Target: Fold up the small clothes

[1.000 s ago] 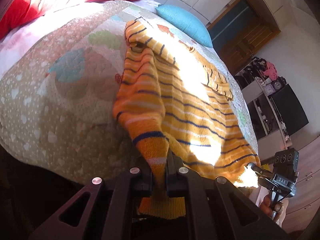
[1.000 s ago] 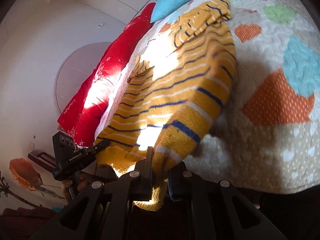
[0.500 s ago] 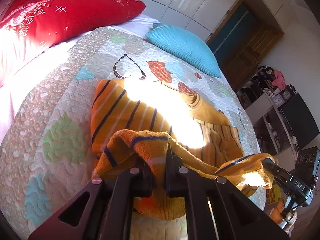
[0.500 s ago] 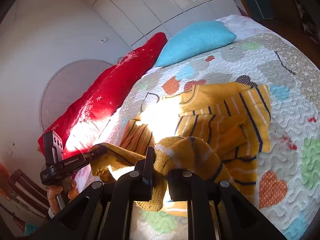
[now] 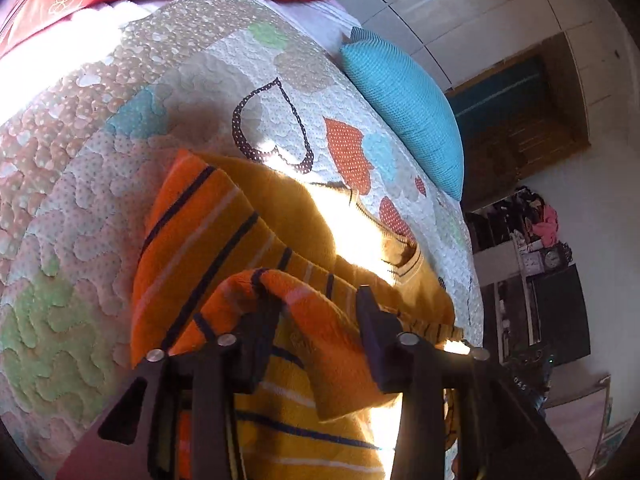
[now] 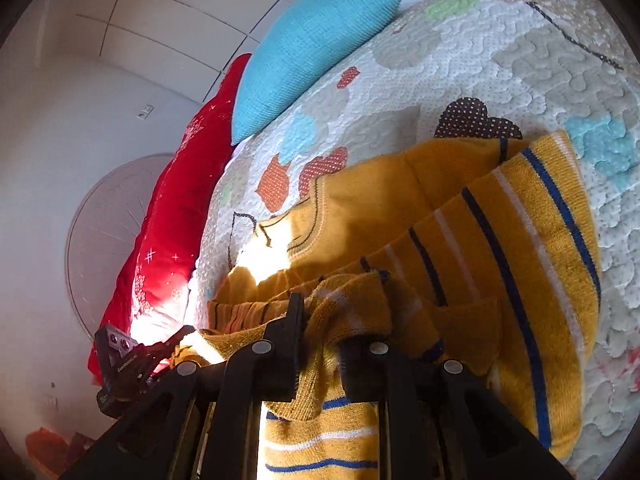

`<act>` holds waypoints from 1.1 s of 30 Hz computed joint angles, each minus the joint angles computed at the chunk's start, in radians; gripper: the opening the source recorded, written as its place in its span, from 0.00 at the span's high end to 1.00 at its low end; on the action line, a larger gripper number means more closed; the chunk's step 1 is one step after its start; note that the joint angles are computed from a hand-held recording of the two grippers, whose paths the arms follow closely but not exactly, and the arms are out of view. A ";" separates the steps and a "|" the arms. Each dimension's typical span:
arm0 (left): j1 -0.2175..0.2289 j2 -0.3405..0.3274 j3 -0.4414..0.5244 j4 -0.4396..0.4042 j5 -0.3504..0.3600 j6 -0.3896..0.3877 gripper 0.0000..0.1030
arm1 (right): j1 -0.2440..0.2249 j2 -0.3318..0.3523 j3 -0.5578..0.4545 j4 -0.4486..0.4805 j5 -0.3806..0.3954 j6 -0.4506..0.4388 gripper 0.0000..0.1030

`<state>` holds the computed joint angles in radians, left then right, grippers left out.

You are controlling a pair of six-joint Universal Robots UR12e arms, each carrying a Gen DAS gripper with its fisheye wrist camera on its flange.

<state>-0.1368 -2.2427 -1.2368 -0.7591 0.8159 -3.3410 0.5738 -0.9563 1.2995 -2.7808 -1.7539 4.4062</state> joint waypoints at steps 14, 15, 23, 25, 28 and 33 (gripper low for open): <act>0.027 0.030 -0.031 0.043 0.098 0.080 0.26 | -0.033 0.024 0.036 -0.191 -0.070 0.221 0.39; 0.024 0.042 -0.044 0.032 0.129 0.124 0.26 | -0.032 0.019 0.034 -0.170 -0.080 0.218 0.39; 0.028 0.136 -0.186 0.024 0.237 0.312 0.26 | 0.022 0.032 -0.084 -0.036 -0.098 0.027 0.37; 0.027 0.150 -0.216 0.027 0.248 0.346 0.26 | 0.036 0.066 -0.161 0.021 -0.072 -0.045 0.37; 0.018 0.158 -0.237 0.005 0.285 0.412 0.46 | 0.054 0.143 -0.305 0.125 0.003 -0.161 0.37; 0.026 0.167 -0.236 -0.012 0.325 0.467 0.89 | 0.083 0.308 -0.605 0.391 0.099 -0.347 0.50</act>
